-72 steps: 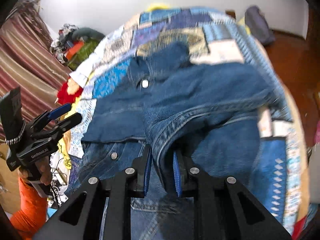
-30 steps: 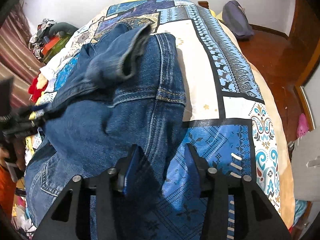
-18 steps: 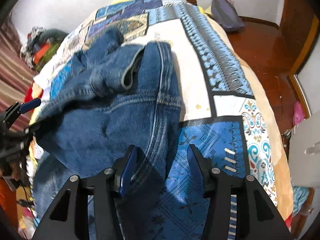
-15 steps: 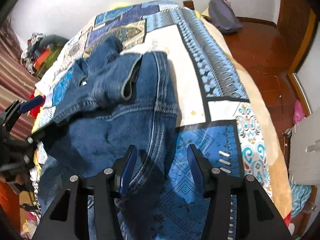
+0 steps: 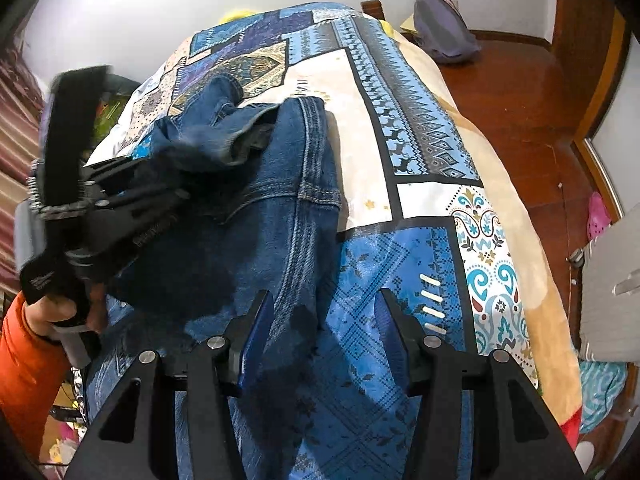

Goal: Fold large clothes

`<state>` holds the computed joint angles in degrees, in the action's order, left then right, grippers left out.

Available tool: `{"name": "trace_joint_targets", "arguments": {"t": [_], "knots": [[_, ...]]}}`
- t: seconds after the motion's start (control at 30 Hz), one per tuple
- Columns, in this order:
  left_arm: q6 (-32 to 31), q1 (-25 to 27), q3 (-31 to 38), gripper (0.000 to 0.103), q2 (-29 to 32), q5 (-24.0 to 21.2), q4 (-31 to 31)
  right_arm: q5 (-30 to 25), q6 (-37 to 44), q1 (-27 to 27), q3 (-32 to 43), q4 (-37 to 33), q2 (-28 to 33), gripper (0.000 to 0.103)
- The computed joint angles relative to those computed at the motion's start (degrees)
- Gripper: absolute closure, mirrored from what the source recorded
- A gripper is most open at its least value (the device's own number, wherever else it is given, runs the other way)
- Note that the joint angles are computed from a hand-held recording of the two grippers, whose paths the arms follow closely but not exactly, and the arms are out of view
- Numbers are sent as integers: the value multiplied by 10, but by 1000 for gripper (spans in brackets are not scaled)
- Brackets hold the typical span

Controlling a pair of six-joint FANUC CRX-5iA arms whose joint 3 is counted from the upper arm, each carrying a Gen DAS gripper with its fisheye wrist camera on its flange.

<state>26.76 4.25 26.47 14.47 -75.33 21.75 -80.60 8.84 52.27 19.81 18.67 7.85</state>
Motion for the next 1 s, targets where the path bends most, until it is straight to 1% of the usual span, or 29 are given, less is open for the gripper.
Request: {"name": "trace_joint_targets", "arguments": {"t": [0.03, 0.07, 0.13, 0.2, 0.23, 0.33, 0.43, 0.53, 0.6, 0.63, 0.7, 0.77, 0.83, 0.87, 0.9, 0.97, 1.0], "knots": [[0, 12, 7, 95, 3, -3, 28, 2, -1, -2, -1, -1, -1, 54], [4, 18, 12, 96, 4, -5, 41, 4, -1, -4, 0, -2, 0, 54], [11, 39, 43, 96, 17, -16, 82, 6, 7, -10, 7, -1, 4, 54], [13, 59, 69, 96, 26, -16, 117, -3, 23, -15, 25, 4, 16, 54], [18, 73, 92, 96, 36, -17, 137, -8, 30, -17, 35, 7, 22, 54], [59, 113, 174, 96, 79, -34, 179, -14, 48, -24, 64, 17, 41, 54], [102, 156, 233, 96, 116, -59, 200, -14, 60, -28, 85, 24, 58, 53], [92, 183, 213, 96, 114, -51, 181, -23, 70, -36, 106, 6, 81, 53], [89, 198, 211, 96, 121, -65, 159, -14, 69, -44, 105, -24, 86, 51], [88, 205, 212, 96, 128, -77, 144, -9, 65, -47, 102, -37, 87, 45], [81, 216, 206, 94, 137, -96, 115, -1, 44, -46, 88, -36, 85, 37], [75, 226, 197, 91, 142, -115, 95, 9, 35, -42, 76, -27, 81, 35], [74, 236, 195, 87, 154, -146, 74, 2, 33, -42, 82, -29, 83, 35], [80, 240, 210, 86, 171, -174, 67, -1, 32, -42, 85, -31, 84, 35], [87, 243, 224, 86, 186, -201, 64, -6, 32, -43, 90, -34, 86, 35], [97, 248, 238, 84, 206, -239, 64, -21, 36, -44, 106, -39, 95, 35], [97, 250, 244, 84, 214, -250, 65, -27, 38, -45, 113, -40, 100, 35]]}}
